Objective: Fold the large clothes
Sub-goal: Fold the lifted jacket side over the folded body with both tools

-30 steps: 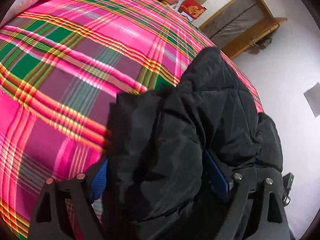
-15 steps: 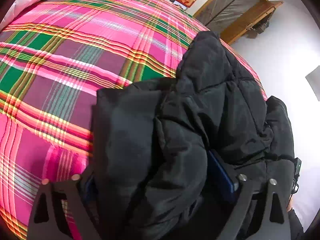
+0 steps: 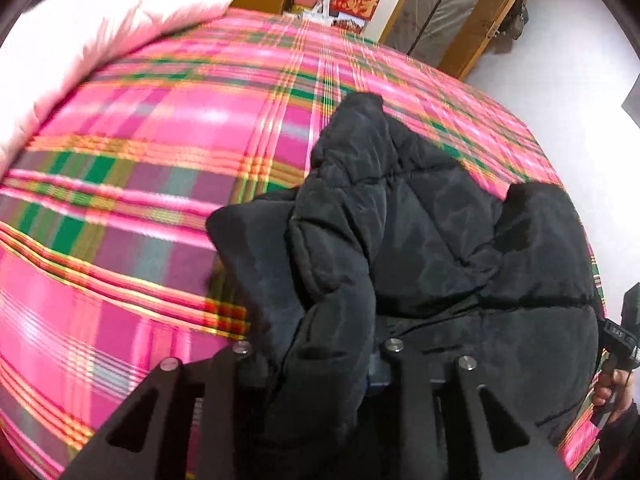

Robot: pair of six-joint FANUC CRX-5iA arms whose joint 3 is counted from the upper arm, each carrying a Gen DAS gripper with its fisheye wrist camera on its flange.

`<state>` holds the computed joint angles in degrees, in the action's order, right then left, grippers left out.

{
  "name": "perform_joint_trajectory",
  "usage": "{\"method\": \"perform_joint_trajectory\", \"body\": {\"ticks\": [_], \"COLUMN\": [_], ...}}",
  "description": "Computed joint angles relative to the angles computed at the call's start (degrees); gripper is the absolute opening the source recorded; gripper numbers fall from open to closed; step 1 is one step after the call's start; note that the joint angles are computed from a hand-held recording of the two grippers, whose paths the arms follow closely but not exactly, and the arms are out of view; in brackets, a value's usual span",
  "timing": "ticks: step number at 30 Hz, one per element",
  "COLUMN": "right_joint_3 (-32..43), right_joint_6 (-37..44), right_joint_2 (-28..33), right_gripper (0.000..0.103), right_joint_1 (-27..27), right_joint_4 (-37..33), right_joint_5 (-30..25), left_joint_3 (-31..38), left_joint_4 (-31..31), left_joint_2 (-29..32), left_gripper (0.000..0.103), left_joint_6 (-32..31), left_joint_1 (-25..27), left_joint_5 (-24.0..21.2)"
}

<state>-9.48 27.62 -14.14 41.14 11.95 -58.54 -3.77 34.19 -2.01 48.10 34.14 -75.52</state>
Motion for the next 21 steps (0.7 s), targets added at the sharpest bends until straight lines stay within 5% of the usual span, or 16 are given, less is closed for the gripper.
{"method": "perform_joint_trajectory", "body": {"ticks": [21], "right_joint_3": [3.8], "right_joint_6": [-7.6], "right_joint_2": [-7.3], "right_gripper": [0.023], "right_joint_1": [12.2], "right_joint_4": [8.8], "right_joint_5": [-11.3], "left_joint_3": [2.9], "left_joint_4": [6.7], "left_joint_2": [-7.4], "left_gripper": [0.027], "left_joint_6": [-2.6], "left_joint_1": [9.7], "left_joint_5": [-11.6]}}
